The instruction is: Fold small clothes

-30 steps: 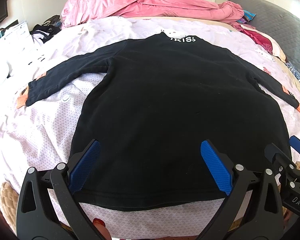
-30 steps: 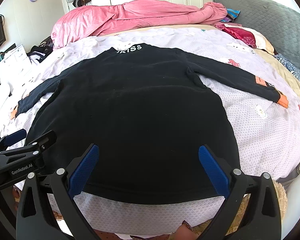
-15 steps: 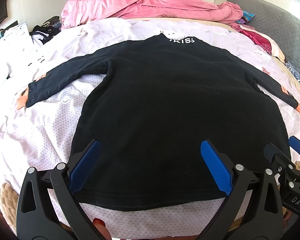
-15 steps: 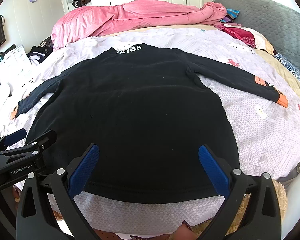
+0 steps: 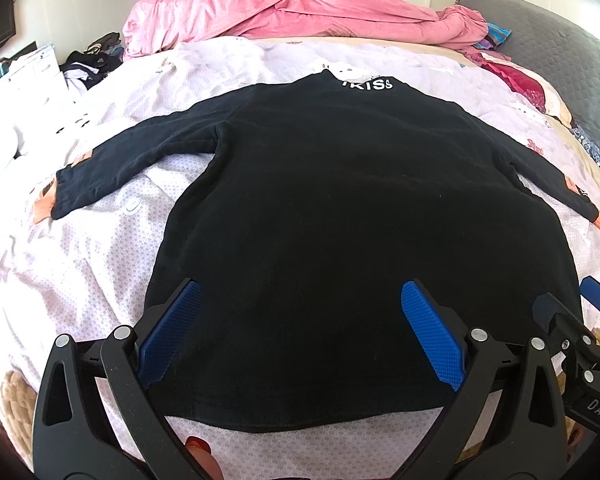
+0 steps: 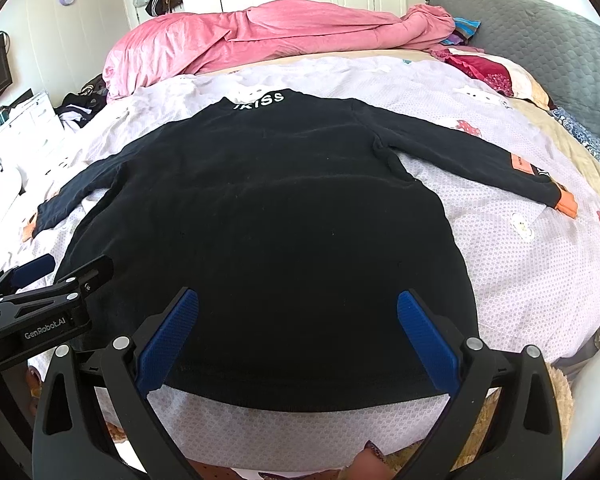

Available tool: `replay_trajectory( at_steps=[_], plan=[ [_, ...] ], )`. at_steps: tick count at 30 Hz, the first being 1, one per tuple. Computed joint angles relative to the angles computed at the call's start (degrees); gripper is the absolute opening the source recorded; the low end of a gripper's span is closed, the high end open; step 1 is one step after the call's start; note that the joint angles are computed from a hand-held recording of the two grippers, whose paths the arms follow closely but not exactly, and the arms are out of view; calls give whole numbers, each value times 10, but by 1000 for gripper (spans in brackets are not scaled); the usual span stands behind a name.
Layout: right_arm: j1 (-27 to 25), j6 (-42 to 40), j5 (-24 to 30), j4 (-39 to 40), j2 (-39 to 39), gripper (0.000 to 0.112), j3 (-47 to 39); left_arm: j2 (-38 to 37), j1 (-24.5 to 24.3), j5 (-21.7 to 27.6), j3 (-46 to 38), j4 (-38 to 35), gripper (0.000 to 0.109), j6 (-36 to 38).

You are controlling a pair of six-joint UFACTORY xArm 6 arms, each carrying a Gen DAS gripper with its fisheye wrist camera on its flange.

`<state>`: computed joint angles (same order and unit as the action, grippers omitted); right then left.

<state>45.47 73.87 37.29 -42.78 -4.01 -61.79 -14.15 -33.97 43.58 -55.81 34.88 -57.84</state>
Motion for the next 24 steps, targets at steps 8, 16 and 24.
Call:
replay_trajectory(
  at_steps=[8,16,24],
  plan=[
    [-20,-7,-11,12,0,99,-5,20,10,-4,-26,-7,94,12],
    [-47,-17,-15,13,1,99,-17,48,22,-14,-52,-34,94,43],
    [-77,-30,-25,27,17,99,-43,96,33,-19,-105,-61,94,78]
  ],
)
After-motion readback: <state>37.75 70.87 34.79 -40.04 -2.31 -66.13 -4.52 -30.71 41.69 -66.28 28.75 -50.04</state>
